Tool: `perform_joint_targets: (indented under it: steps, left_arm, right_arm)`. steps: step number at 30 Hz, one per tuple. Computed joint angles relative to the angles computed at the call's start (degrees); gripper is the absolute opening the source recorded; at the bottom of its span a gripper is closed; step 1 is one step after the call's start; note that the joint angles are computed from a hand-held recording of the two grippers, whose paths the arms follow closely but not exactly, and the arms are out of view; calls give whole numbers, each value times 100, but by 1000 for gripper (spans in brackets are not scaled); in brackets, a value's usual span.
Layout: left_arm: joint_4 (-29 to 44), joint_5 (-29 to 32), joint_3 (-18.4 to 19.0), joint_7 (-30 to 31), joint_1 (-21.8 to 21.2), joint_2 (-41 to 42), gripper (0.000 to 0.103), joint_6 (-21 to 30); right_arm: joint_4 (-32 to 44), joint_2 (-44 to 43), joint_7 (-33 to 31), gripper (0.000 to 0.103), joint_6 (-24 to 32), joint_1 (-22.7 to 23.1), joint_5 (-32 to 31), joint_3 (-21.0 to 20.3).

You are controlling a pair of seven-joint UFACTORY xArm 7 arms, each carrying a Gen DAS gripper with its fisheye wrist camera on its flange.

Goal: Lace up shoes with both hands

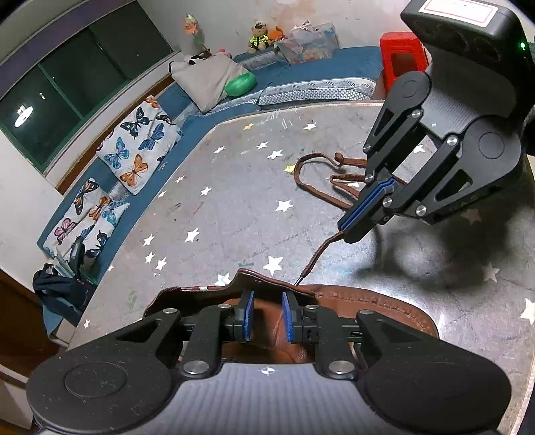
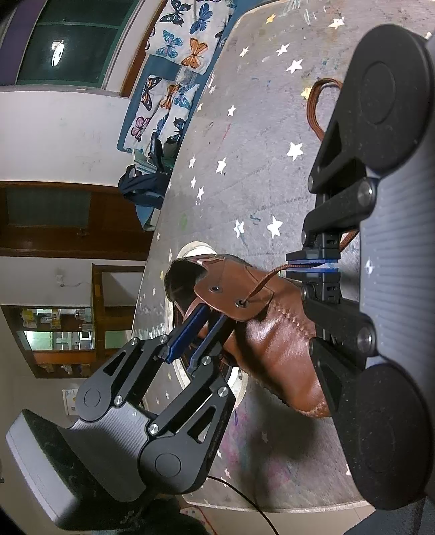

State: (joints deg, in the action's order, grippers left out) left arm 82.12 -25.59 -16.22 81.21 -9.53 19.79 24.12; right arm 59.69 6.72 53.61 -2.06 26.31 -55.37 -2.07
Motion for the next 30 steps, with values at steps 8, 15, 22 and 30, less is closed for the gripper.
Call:
perform_joint_targets:
  steps: [8, 15, 22, 30]
  left_arm:
    - [-138, 50, -17, 0, -26, -58, 19, -209]
    - [-232, 195, 7, 34, -54, -85, 19, -358]
    - [-328, 173, -61, 97, -12, -118, 19, -460]
    - [-261, 93, -152, 328, 64, -86, 22, -227]
  right_arm:
    - [48, 58, -176, 2, -13, 28, 179, -3]
    - [104, 108, -99, 2, -33, 168, 130, -171]
    - [127, 151, -141, 2, -60, 233, 192, -236]
    - [194, 186, 147, 2, -121, 425, -67, -484]
